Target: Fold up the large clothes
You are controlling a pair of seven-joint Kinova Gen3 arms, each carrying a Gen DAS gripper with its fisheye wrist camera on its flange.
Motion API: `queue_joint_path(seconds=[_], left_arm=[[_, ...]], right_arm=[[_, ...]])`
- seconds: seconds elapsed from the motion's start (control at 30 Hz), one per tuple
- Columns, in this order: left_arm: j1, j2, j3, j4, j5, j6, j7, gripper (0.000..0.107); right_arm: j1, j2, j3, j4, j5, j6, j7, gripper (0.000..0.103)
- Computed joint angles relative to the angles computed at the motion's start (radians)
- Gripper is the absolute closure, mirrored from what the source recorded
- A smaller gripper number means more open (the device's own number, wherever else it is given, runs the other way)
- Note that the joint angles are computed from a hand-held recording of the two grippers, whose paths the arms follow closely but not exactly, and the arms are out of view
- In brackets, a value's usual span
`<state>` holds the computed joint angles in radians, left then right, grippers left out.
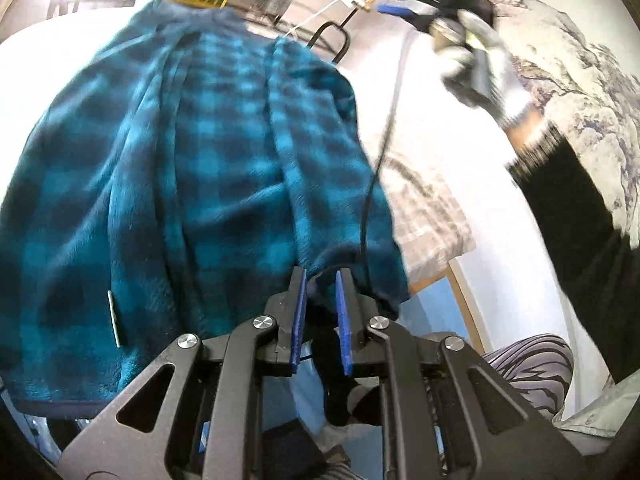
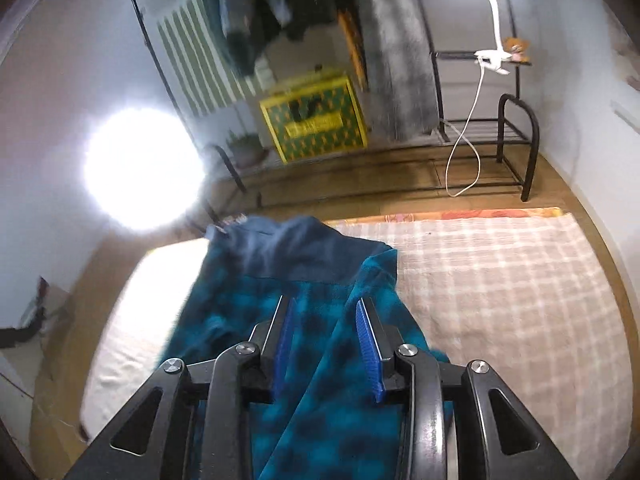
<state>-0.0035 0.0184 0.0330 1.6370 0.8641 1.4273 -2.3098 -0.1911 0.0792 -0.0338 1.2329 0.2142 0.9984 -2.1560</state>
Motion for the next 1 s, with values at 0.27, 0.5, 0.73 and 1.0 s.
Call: queue_joint_path(seconds=[0.27,0.5,0.73,1.0], left_arm=[[0.093,0.033,0.069,-0.065,-0.024,-0.049,0.013,0.076],[0.193,0.065,0.131,-0.026,-0.182,-0.174,0.067,0.076],[0.212,-0.07,0.102,0.077,-0.213,-0.264,0.018,0.074],[0.343,-0.134,0.18,0.085,-0.291,-0.379,0.077,0.05]], right_arm=[[0.05,-0.357,-0.196,0.18,0.065,0.088,-0.155,0.058],[0.174,-0.6,-0.311,0.305,-0.004,0.21,-0.215,0.055],[0.255,-0.763,-0.268,0.463,-0.126,0.207,-0.219,0.049],[0.299,-0.83,-0.24,0.628,-0.192,0.062,-0.204,0.029]])
